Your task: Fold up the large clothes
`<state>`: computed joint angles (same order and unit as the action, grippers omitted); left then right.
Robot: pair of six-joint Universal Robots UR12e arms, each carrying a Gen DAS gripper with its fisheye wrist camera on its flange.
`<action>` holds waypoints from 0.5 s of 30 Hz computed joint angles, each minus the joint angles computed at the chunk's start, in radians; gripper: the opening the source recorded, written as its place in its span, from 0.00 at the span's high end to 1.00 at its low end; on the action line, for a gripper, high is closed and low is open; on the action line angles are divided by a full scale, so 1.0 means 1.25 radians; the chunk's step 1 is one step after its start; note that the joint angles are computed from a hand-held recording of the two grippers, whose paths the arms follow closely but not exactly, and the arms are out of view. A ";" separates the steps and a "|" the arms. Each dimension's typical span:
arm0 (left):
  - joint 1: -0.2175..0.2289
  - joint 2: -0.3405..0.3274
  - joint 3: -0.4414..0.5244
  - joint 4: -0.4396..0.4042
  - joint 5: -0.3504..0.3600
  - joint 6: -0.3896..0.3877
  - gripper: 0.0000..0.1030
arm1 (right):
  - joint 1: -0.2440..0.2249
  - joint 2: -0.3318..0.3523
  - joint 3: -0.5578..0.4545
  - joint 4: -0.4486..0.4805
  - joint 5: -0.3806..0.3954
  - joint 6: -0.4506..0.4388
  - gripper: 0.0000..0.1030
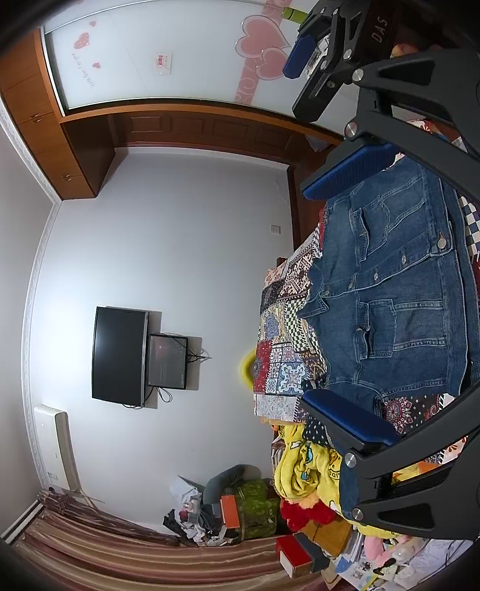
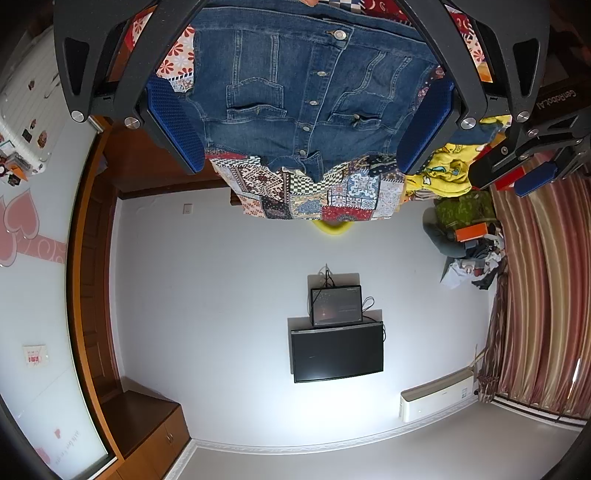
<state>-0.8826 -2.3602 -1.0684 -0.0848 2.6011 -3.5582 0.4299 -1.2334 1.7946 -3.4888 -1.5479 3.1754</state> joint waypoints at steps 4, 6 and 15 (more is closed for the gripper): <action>-0.001 -0.001 0.003 -0.001 0.001 0.002 0.00 | -0.003 -0.001 0.003 -0.002 0.005 0.001 0.00; -0.001 -0.001 0.003 -0.001 0.000 0.001 0.00 | -0.002 -0.002 0.002 0.000 0.005 0.001 0.00; 0.000 -0.002 0.004 0.001 -0.001 0.001 0.00 | -0.001 -0.004 0.005 0.000 0.008 0.009 0.00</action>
